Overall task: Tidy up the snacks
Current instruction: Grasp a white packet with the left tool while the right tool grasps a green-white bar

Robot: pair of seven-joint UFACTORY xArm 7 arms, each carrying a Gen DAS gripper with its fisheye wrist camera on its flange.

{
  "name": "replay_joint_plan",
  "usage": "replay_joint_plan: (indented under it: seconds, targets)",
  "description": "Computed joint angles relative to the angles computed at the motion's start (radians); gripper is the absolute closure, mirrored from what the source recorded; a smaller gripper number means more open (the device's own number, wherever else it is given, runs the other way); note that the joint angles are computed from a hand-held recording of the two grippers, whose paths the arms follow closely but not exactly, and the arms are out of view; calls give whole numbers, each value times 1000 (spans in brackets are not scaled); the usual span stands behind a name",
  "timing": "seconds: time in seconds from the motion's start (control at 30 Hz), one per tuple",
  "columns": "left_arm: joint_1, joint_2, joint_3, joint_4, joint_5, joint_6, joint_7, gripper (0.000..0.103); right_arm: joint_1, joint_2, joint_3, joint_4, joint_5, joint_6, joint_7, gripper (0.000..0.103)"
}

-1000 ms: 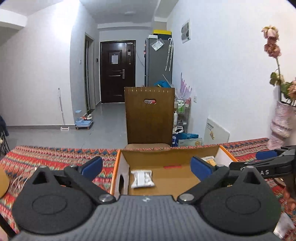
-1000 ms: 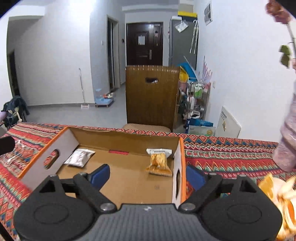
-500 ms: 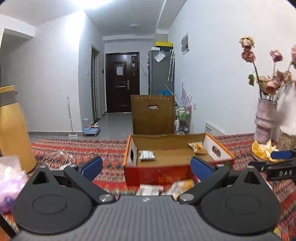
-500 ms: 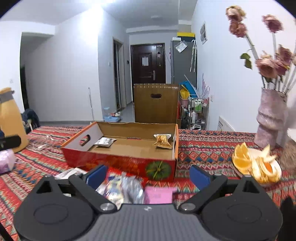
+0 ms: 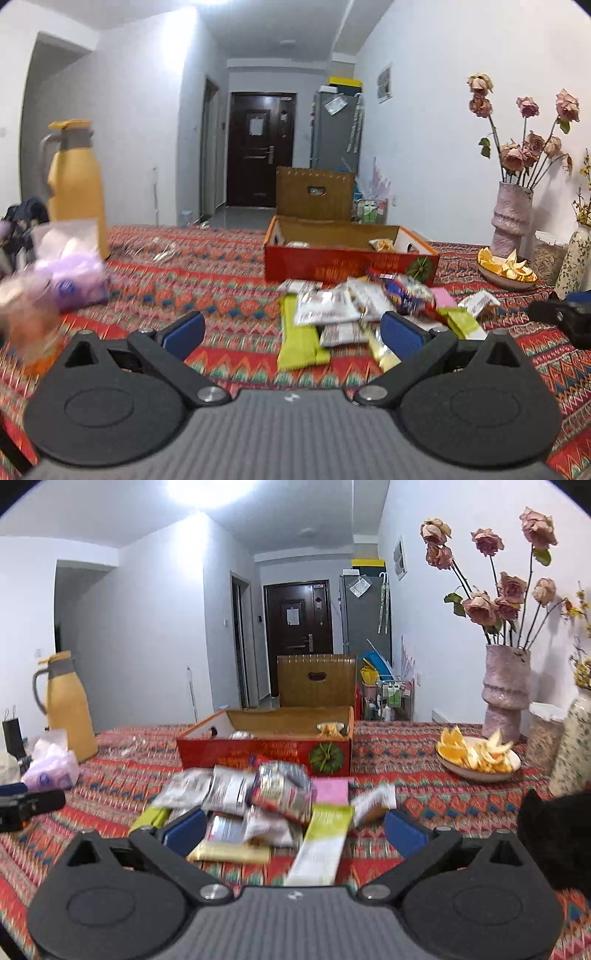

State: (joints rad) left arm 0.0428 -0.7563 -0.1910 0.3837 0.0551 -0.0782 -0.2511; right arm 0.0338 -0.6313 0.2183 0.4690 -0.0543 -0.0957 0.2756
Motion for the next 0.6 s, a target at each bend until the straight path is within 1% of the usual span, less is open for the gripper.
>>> replay_joint_plan:
  seconds: [0.03,0.13,0.23,0.37,0.47,0.53,0.6]
  targets:
    - [-1,-27,-4,-16,-6,25,-10,0,0,-38,12,-27,4,19,10,0]
    - [-51,-123,32,-91,-2,77,1,0,46,-119,2,-90,10,79,26,0]
    - [-37,-214,-2,-148,11,131,-11,0,51,-195,27,-144,15,121,72,0]
    - [-85,-312,16,-200,22,209,-8,0,86,-306,37,-217,7,186,114,0]
    - [-108,-338,23,-213,28,229,-5,0,97,-362,43,-246,-9,247,139,0]
    - [-113,-326,22,-208,30,225,-5,0,102,-374,41,-255,-19,265,149,0]
    - [-114,-301,21,-196,31,215,-7,0,105,-371,34,-257,-27,263,156,0]
